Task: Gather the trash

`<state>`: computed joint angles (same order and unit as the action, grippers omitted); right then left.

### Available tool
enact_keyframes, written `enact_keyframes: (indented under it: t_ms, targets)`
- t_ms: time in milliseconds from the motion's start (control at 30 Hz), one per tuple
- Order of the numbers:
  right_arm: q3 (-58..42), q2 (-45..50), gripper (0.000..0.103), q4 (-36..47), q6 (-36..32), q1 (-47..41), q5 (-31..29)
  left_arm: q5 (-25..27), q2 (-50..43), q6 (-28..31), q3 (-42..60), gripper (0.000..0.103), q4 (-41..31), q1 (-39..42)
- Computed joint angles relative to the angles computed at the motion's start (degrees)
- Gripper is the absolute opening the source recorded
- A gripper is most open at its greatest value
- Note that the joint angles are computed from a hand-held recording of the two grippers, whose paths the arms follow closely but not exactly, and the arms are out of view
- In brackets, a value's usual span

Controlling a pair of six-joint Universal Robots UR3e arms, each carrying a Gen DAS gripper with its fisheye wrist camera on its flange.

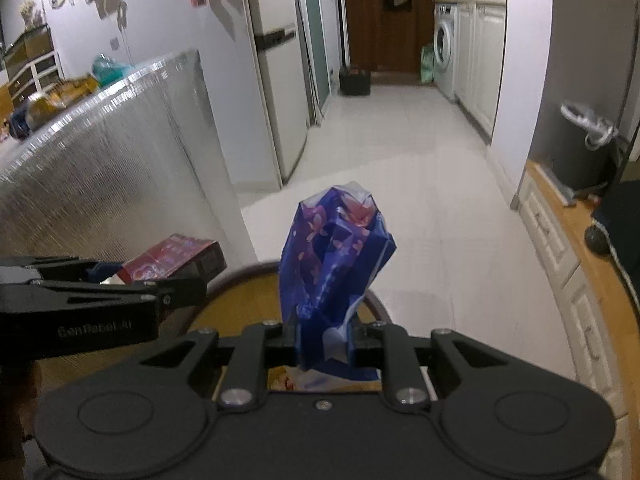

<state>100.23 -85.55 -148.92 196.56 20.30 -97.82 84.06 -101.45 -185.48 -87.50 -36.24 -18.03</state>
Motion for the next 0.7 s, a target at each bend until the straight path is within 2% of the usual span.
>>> enact_keyframes:
  t_ms: [233,567,700]
  targets:
    - [-2.54,8.12,0.020,0.93,-0.90,-1.43,3.10,-1.95,-6.19,-0.05,0.80,0.053,0.51,1.42]
    - [-16.28,21.31,0.021,12.15,-3.31,-0.21,2.66,-3.72,-11.42,0.47,1.42,0.053,-1.74,3.10]
    - [-19.59,25.22,0.024,14.01,-3.93,0.15,2.55,-4.00,-12.75,0.73,1.92,0.053,-1.97,3.12]
